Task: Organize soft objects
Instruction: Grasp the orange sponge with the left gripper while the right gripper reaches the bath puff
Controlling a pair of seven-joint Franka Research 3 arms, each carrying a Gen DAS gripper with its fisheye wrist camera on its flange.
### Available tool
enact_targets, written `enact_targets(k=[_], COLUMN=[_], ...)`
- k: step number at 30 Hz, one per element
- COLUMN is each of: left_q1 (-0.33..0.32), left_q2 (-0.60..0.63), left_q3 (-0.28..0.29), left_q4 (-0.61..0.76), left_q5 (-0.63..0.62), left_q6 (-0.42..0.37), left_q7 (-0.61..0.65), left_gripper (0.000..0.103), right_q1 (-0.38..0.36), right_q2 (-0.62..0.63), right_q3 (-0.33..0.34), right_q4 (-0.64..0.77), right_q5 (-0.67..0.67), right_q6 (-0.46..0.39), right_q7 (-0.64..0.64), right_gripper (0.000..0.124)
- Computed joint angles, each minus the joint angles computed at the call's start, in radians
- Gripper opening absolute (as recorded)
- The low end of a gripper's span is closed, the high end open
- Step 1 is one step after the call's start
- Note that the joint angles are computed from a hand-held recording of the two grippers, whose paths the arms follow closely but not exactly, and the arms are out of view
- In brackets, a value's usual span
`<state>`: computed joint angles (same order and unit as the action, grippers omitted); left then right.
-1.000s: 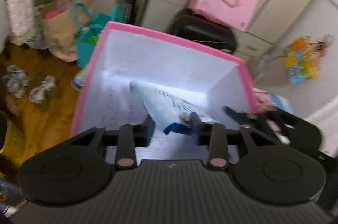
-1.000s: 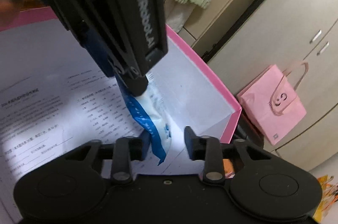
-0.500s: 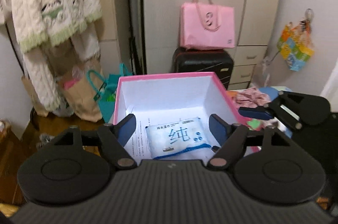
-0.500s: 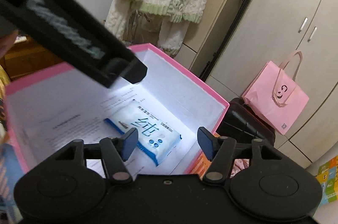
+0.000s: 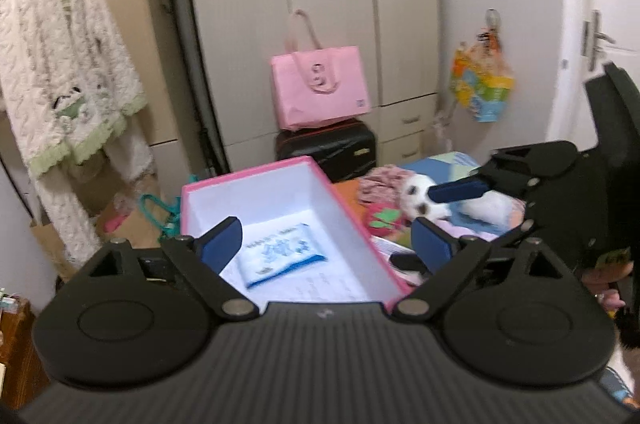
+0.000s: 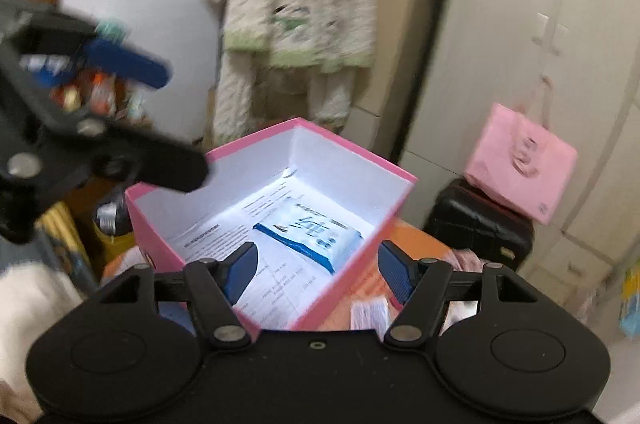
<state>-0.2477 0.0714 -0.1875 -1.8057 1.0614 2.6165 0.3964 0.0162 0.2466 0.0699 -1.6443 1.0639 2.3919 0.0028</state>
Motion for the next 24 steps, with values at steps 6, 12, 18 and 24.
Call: enact_targets(k=[6, 12, 18, 24], left_q1=[-0.017, -0.056, -0.131, -0.146], left_q2=[0.024, 0.082, 0.186, 0.306], left_q3=[-0.016, 0.002, 0.031, 0.036], left_q4=[-0.017, -0.003, 0.071, 0.153], left_q5=[-0.103, -0.062, 0.061, -0.070], left_q6=[0.082, 0.145, 0.090, 0.107], left_q7=[0.037, -0.023, -0.109, 0.031], left_gripper=[0.094, 0.094, 0.093, 0.092], right_q1=[-0.063, -0.074, -0.092, -0.118], right_q2=[-0.053, -0.093, -0.061, 0.012], right_q3=[-0.048, -0.074, -0.085, -0.074], right_q4=[-0.121, -0.219, -0.219, -0.175], right_q5=[0.130, 0.204, 0.239, 0.235], right_q6=[0.006, 0.128, 0.138, 0.141], right_q7=[-0.014, -0.045, -0.071, -0.073], right_gripper=[0.074, 0.075, 0.078, 0.078])
